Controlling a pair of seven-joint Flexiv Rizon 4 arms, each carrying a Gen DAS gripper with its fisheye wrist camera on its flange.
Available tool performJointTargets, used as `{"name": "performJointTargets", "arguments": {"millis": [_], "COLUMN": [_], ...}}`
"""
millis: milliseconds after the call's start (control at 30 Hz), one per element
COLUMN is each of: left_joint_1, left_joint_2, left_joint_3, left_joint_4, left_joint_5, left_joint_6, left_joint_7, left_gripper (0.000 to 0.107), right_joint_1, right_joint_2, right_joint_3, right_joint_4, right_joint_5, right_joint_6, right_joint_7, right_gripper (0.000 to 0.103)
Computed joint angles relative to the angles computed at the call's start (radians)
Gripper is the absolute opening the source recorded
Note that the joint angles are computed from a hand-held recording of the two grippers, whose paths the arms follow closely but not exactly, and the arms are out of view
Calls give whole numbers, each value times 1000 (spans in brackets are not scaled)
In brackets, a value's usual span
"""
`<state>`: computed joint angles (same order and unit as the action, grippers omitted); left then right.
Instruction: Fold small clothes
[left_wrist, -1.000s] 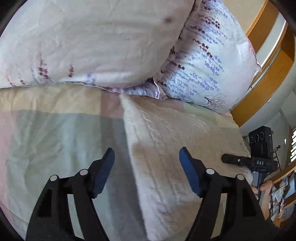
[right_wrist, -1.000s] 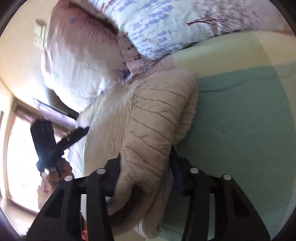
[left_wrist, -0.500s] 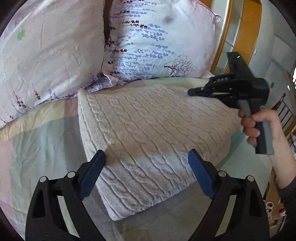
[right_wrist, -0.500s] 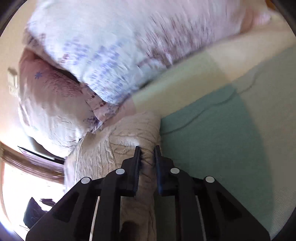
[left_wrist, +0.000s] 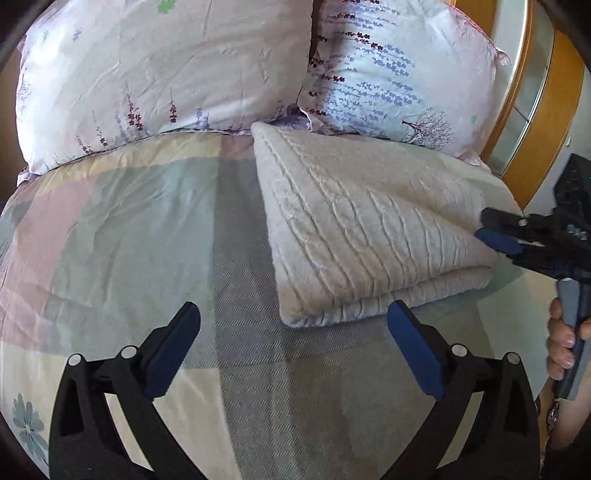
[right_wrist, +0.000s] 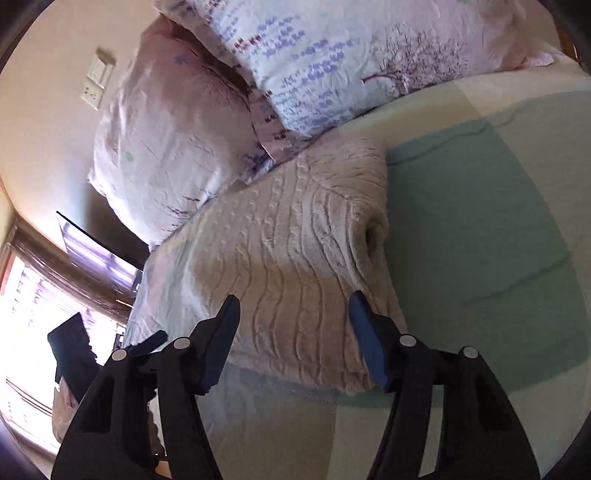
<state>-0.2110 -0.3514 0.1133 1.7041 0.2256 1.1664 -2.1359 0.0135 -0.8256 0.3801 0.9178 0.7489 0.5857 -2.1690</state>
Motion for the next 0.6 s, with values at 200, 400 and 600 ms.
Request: {"name": "performJointTargets", "arguments": {"millis": [200,400,600], "left_joint_1": [-47,-79,-65], "left_joint_2": [-42,-66,-58], "left_joint_3": [24,33,17], "left_joint_4": [-63,-145,-142], "left_joint_5": [37,155,181], "left_joint_6": [-124,-258,-261], "left_joint_7": [-87,-172,-183], "left_gripper": [101,101,101], "right_joint_1": [32,198,283], "right_joint_2": [151,146,141], "right_joint_3": [-37,-160,-236], "right_joint_4": [294,445,520], "right_joint_5": [-13,-269,-440], "right_joint_6": [318,589,710], "right_joint_7": [-148,-7,128], "right_gripper": [95,102,102]}}
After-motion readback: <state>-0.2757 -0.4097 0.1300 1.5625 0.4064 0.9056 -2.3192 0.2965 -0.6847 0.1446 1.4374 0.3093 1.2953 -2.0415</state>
